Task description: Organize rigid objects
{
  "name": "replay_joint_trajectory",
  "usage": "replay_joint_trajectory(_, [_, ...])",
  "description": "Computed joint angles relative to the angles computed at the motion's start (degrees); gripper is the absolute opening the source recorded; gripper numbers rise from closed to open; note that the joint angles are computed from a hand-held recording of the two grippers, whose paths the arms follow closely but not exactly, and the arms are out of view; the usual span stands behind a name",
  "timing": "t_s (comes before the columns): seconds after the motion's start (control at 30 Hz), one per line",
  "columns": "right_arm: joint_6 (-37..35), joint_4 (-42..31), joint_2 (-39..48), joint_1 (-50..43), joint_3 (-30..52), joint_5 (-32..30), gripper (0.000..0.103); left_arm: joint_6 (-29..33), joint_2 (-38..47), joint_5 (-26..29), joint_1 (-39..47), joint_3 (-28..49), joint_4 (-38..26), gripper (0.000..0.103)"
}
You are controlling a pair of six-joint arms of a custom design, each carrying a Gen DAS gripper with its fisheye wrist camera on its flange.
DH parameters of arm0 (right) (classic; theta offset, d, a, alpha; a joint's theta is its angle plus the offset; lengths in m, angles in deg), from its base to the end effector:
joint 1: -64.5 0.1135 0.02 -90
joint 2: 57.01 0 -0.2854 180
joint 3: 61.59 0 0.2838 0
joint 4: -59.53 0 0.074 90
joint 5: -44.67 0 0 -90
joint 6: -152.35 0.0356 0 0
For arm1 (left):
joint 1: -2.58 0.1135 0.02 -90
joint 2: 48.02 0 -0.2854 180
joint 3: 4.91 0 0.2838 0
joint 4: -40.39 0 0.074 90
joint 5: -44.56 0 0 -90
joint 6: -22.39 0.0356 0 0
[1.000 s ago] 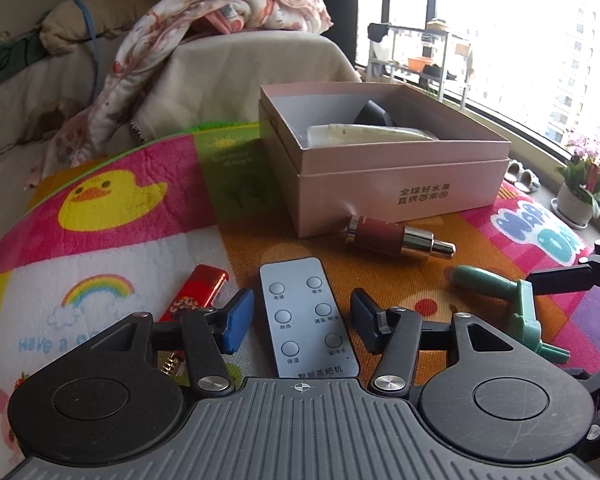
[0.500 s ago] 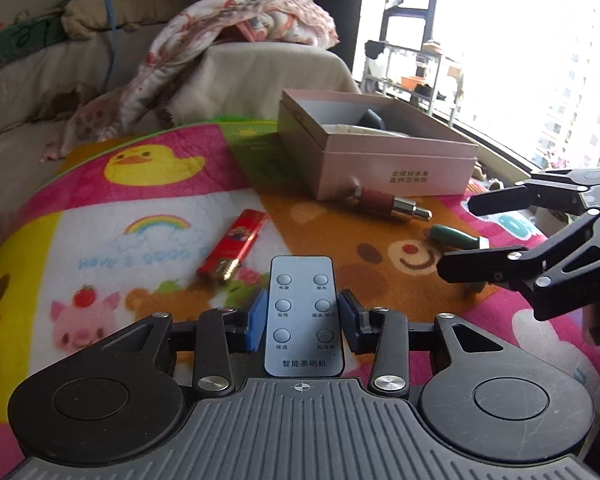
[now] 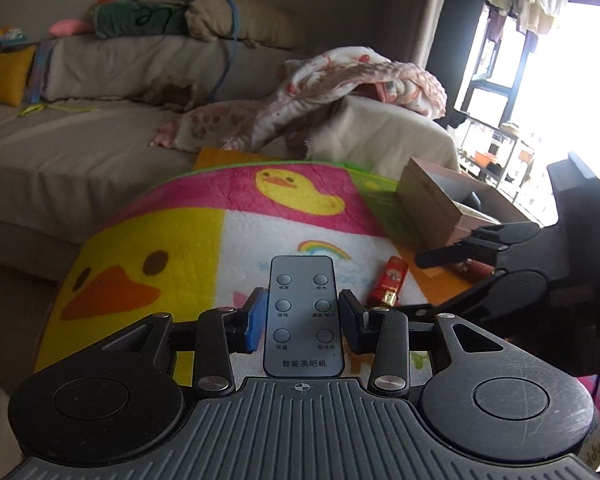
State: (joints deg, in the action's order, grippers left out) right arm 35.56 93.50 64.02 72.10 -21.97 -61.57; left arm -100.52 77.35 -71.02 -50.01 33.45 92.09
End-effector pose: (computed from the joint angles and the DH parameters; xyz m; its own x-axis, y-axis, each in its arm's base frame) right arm 0.2789 0.0473 -0.0022 -0.5100 -0.5046 -0.6966 -0.6098 0.7833 -0.1210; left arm 0.1863 -0.2183 0.0015 -0.5678 -0.0643 -0.8207 0.2310 0.9444 -0.2339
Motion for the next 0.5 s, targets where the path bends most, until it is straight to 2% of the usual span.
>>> replay_joint_trajectory(0.23, [1.7,-4.8,1.7,-0.2,4.8,-0.8,0.09,-0.1,2.5,2.6,0.1,0.1,2.6,0.043])
replay_joint_trajectory(0.33, [2.0,-7.7,1.3,-1.3,5.6,-2.7,0.09,0.1,2.5,3.1,-0.3,0.9,1.6,0.043])
replay_joint_trajectory(0.4, [0.8,-9.9,0.3,-1.9,5.6,-4.0,0.082,0.1,2.0,3.3,-0.9,1.2,0.2,0.043])
replay_joint_trajectory(0.5, [-1.0,-9.4,-3.4,-3.4,1.6,-5.7,0.082,1.2,0.9,5.2,-2.3,1.9,-2.7,0.043])
